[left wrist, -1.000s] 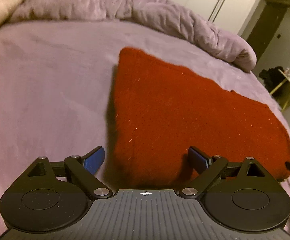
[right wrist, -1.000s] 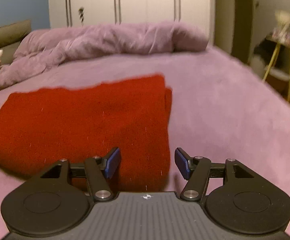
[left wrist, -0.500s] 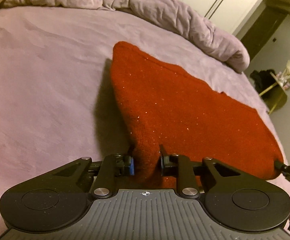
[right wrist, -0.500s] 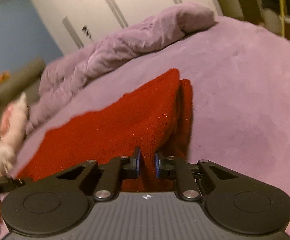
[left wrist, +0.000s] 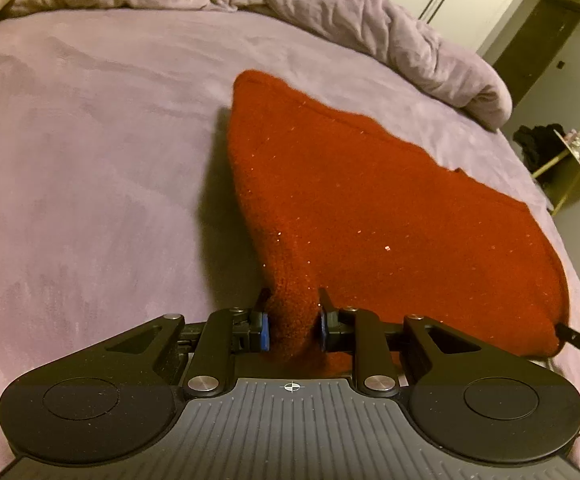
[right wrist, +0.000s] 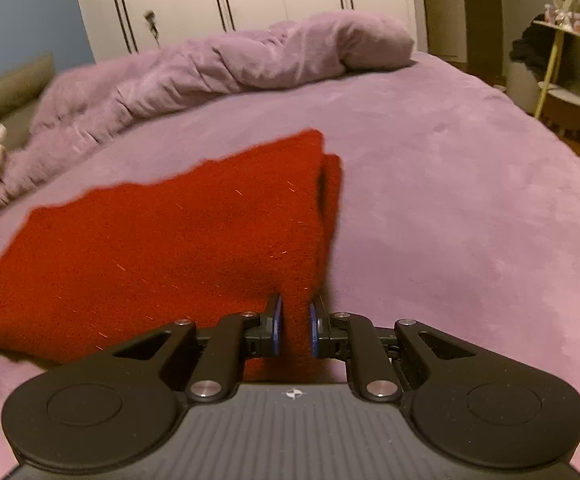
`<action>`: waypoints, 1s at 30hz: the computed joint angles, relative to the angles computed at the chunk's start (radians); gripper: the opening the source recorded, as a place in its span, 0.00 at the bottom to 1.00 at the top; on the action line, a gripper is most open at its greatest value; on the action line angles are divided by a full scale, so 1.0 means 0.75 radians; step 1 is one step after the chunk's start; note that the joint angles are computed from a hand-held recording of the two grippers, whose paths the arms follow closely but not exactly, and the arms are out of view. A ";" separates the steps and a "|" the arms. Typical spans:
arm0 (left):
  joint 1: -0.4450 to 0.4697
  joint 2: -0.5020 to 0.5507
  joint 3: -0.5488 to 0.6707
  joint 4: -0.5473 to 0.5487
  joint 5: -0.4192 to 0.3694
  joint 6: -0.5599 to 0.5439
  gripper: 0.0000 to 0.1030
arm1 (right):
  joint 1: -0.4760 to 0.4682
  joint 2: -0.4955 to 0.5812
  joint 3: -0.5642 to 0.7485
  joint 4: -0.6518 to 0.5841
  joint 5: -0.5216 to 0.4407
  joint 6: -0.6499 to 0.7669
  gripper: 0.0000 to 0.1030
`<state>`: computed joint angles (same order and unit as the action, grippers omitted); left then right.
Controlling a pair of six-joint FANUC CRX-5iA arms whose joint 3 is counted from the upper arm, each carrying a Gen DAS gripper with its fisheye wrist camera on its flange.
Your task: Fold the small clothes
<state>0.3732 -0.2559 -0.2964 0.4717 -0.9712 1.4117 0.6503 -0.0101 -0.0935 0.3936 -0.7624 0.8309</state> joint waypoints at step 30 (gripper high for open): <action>0.068 0.034 -0.329 0.680 0.149 -0.035 0.48 | 0.360 0.098 -0.061 0.501 0.215 -0.378 0.17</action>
<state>0.4238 -0.2304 -0.5435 0.9814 -0.8595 1.3853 0.9203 0.0633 -0.1391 0.7692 -0.6009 0.5475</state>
